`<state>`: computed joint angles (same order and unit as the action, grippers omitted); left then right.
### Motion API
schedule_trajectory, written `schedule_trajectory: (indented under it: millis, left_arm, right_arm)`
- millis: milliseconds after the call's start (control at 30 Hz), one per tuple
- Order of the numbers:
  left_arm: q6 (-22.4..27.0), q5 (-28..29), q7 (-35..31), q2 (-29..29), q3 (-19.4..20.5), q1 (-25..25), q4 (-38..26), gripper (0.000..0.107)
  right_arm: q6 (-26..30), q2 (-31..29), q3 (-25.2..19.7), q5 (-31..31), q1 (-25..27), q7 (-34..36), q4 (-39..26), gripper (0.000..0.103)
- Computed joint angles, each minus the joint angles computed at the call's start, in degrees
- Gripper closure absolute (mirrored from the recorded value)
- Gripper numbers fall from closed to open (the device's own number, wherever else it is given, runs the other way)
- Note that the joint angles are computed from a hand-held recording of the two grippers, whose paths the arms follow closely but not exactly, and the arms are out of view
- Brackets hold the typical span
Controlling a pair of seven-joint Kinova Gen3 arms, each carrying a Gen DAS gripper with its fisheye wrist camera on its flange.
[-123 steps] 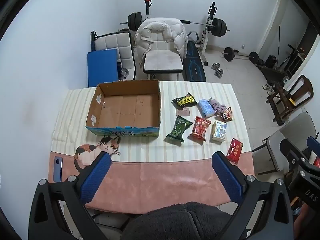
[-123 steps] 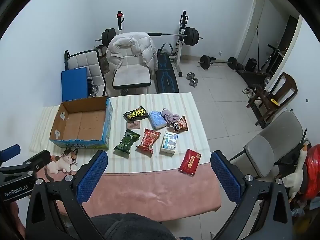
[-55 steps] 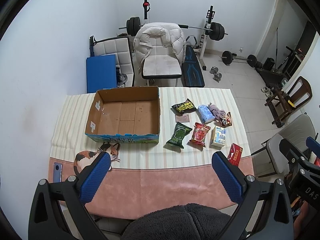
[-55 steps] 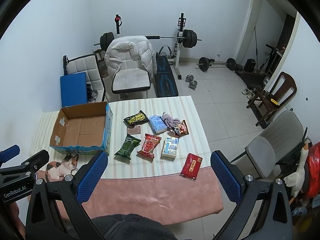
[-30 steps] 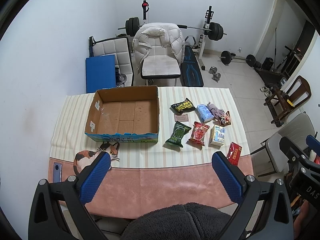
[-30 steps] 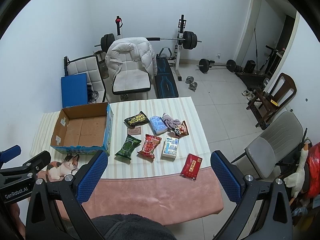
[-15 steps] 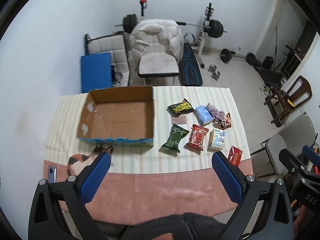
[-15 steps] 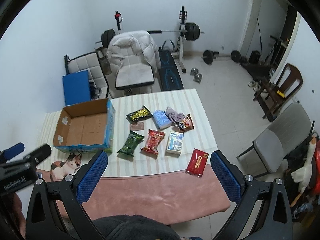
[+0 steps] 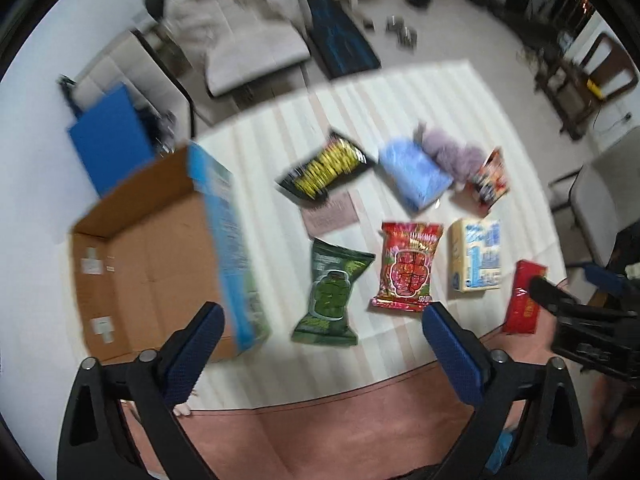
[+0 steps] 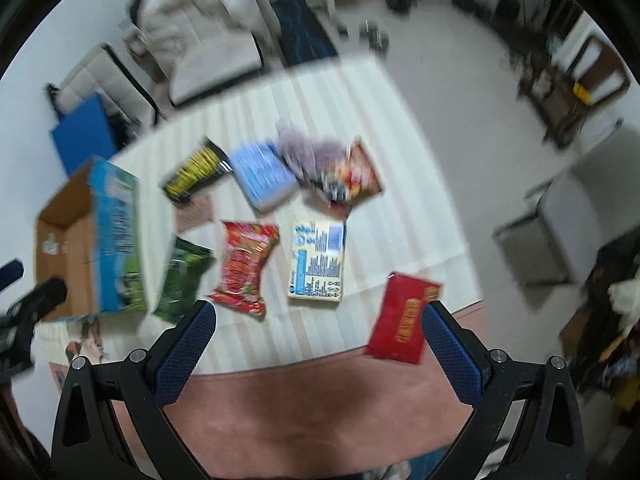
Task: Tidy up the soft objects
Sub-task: 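Grasp the red candy bag with left tool while right tool grasps yellow milk box, then carry both items into the cardboard box and open both tools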
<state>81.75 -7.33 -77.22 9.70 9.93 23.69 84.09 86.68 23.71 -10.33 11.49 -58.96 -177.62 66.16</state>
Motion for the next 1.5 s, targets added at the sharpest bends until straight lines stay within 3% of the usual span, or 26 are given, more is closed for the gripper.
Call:
schedule_trajectory:
  millis: [67, 167, 267, 300, 400, 500, 567, 700, 767, 900, 1033, 1200, 1300, 1400, 1500]
  left_arm:
    - [-0.7, 0.5, 0.9, 4.2, 0.0, 0.3, 0.2, 0.009]
    - [-1.0, 2.4, 1.3, 9.8, -0.6, 0.6, -0.6, 0.009]
    - [-1.3, 4.0, 1.4, 13.8, -1.0, 1.0, -1.3, 0.009]
    - [-1.3, 4.0, 1.6, 14.7, -1.2, 1.3, -1.6, 0.009]
    - [-2.0, 6.3, 0.6, 16.9, -1.0, 1.0, -2.2, 0.009]
    - [-2.3, 8.1, -0.6, 19.6, -0.6, 1.3, -3.2, 0.01]
    - [-1.7, 8.5, -0.5, 22.1, -0.7, 2.3, -4.4, 0.01]
    - [-1.6, 9.2, -0.6, 26.0, -0.8, 3.5, -5.7, 0.024]
    - [-1.9, 9.4, -1.1, 27.6, -0.7, 4.0, -5.9, 0.025]
    - [-2.3, 8.9, -0.9, 29.5, -1.3, 5.3, -5.3, 0.054]
    - [-6.2, 9.3, 0.7, 27.6, -1.8, 4.9, -1.7, 0.064]
    - [-9.8, 8.7, 2.3, 21.7, -2.1, 3.9, 3.6, 0.066]
    - [-14.2, 10.7, 2.5, 14.6, -2.7, 3.6, 9.5, 0.066]
    - [-15.0, 12.4, 2.0, 6.7, -1.8, 0.7, 13.9, 0.066]
    - [-11.5, 14.0, 0.3, -1.3, -1.6, -4.1, 13.9, 0.066]
  right_arm:
    - [-4.7, 3.1, -2.3, -3.0, 5.3, 1.5, 3.3, 0.001]
    - [-11.7, 7.0, -10.1, -2.9, 13.0, 0.5, 7.8, 0.005]
    - [-18.6, 9.8, -15.0, -2.5, 18.1, -1.0, 12.4, 0.023]
    - [-21.0, 9.8, -14.6, -3.3, 18.3, -1.0, 14.2, 0.038]
    - [-27.8, 6.8, -7.9, -8.2, 15.1, 1.6, 20.0, 0.038]
    - [-30.9, 4.2, -1.0, -13.9, 11.3, 5.1, 24.1, 0.038]
    - [-33.0, 3.2, -0.4, -14.9, 11.4, 5.6, 26.7, 0.038]
    - [-34.6, 2.6, -0.6, -15.1, 12.0, 6.0, 29.6, 0.038]
    - [-35.6, 2.6, -0.6, -15.2, 12.3, 6.2, 30.9, 0.038]
    - [-36.7, 2.4, -1.1, -16.2, 13.3, 7.8, 32.2, 0.038]
    - [-34.3, 1.3, -1.2, -16.7, 13.9, 8.7, 31.5, 0.039]
    - [-30.0, 0.2, -1.0, -16.6, 14.1, 8.8, 27.7, 0.039]
    - [-28.2, -1.9, -1.1, -15.4, 13.3, 8.0, 26.7, 0.039]
    - [-25.4, -4.8, -1.8, -13.5, 11.3, 6.6, 24.6, 0.039]
    - [-22.3, -6.3, -3.0, -11.2, 9.3, 5.9, 20.0, 0.039]
